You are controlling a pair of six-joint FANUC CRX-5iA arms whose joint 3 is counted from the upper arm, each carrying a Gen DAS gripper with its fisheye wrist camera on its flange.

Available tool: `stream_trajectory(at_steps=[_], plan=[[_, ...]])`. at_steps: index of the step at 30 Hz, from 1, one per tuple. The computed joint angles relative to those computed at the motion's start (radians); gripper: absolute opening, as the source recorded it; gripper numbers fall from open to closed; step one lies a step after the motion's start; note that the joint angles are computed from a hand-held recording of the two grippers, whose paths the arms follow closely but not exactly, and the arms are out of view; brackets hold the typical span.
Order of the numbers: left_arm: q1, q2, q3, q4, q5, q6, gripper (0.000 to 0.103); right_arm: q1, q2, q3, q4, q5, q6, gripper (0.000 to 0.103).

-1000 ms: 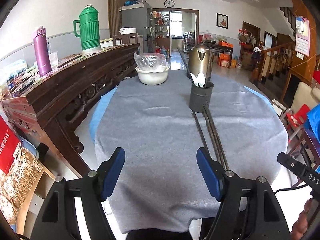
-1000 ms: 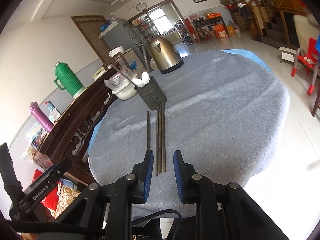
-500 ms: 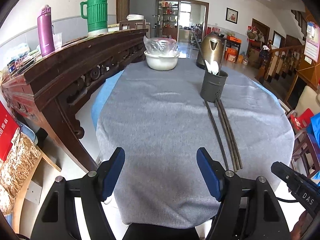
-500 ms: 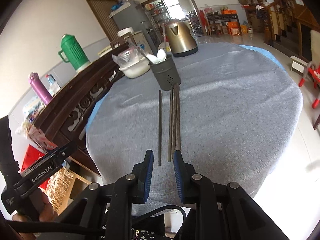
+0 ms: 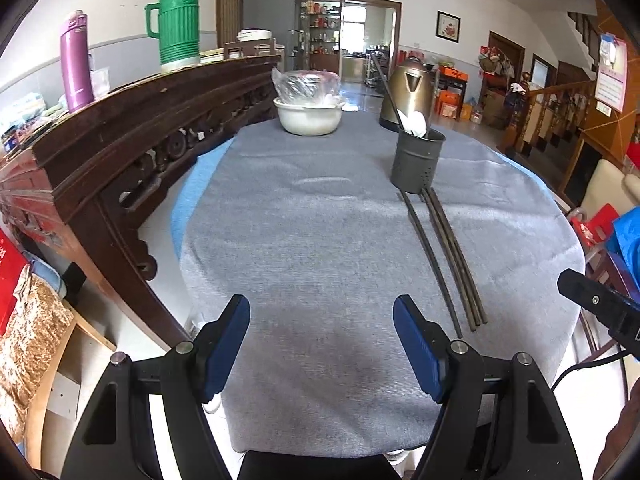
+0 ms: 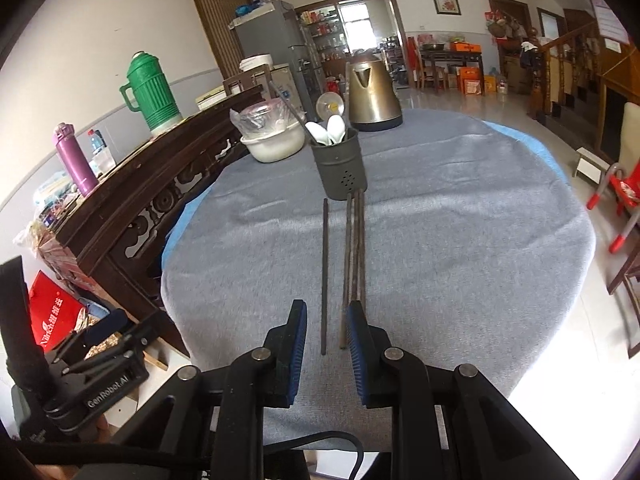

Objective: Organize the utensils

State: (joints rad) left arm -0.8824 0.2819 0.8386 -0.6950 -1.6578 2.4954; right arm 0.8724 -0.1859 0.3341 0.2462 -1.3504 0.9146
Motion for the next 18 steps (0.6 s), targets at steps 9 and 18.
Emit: stream_trajectory(at_steps=[9, 18], plan=[[-0.007, 0.024, 0.034, -0.011, 0.031, -0.038, 0.075, 0.007, 0.018, 0.041, 0.036, -0.034, -0.027, 0.023], [-0.05, 0.078, 0.121, -0.111, -0.045, -0.112, 0.075, -0.054, 0.068, 0.122, -0.045, 0.025, 0.027, 0.023]])
